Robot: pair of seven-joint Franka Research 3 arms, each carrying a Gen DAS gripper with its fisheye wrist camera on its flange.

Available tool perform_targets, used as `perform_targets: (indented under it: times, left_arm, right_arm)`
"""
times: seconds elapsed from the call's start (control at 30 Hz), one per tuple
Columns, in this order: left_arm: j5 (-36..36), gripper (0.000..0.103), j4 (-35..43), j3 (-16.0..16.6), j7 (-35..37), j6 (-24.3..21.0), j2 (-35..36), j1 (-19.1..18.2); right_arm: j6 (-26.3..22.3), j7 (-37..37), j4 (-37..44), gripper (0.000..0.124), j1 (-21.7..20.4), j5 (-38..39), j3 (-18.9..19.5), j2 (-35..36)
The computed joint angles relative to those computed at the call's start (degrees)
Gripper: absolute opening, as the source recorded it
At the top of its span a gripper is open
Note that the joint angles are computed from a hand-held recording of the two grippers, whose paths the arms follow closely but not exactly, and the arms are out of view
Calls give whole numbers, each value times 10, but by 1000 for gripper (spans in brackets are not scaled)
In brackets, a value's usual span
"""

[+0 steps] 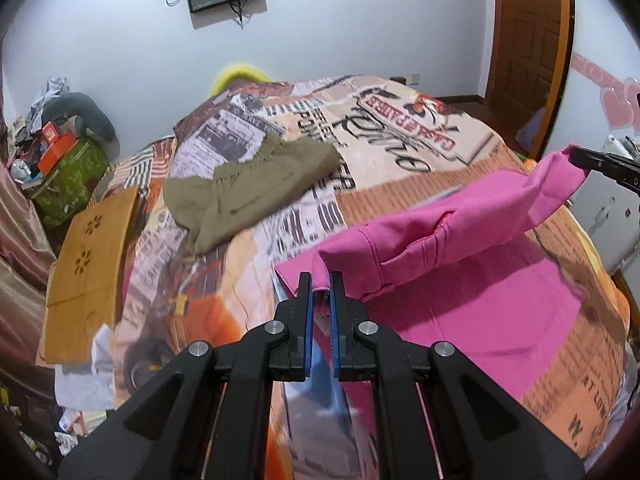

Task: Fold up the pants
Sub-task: 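Lift the pink trousers' waistband with both tools and carry it over the legs, then lower the waistband onto the trouser legs and open both tools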

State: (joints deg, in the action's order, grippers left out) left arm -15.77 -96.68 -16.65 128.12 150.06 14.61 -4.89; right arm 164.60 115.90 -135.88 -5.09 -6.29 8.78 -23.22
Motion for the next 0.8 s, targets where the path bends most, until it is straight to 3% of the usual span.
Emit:
perform_targets:
  times: [0.37, 0.8]
  left_arm:
    - [-67, 7, -97, 8, 56, -2, -68, 2]
    - [-31, 8, -173, 36, 65, 6, -103, -21]
  right_arm:
    - [-30, 29, -75, 2, 8, 15, 19, -69]
    - [-71, 34, -123, 3, 31, 24, 24, -98]
